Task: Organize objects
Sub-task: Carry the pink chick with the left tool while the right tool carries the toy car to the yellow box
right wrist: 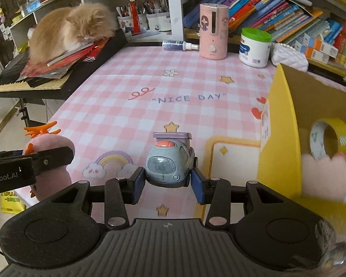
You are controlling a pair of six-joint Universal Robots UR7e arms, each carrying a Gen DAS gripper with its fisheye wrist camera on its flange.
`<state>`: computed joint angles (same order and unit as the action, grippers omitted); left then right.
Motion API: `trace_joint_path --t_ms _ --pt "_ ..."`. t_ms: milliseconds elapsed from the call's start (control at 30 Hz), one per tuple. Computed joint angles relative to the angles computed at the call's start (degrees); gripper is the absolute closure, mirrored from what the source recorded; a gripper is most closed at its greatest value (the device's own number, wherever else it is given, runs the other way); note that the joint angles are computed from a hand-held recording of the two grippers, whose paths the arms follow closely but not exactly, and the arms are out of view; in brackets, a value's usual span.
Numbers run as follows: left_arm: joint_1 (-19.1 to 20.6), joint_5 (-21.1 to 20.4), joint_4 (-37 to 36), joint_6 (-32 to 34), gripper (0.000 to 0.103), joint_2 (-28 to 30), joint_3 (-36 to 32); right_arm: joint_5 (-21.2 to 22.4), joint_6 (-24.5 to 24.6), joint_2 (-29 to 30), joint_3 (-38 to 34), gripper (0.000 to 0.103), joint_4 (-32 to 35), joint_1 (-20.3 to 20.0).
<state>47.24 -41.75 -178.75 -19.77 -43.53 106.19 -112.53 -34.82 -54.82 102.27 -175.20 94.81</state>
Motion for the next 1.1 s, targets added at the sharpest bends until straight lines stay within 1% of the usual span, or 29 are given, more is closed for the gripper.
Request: trace_joint_path --t_ms 367,667,900,1100 --pt "-3.6 -0.3 -0.4 -4.0 0.057 -5.2 9.7 -1.6 2.7 -5.1 10.5 0.062 -5.3 0.8" --pt "-6.9 -0.1 -0.3 -6.6 0.057 -8.1 15.5 -1.8 4.5 -9.1 18.0 0.062 -9.8 1.0" --pt "-9.0 -1.3 -0.2 -7.4 0.057 -8.9 18.0 -2.2 5.6 -12.0 23.4 0.062 -13.6 0.9" --pt "-9.9 -3.3 0.3 -6.7 0.057 -8.7 18.4 -3.1 7.2 -14.6 27.0 0.062 -15.7 0.1"
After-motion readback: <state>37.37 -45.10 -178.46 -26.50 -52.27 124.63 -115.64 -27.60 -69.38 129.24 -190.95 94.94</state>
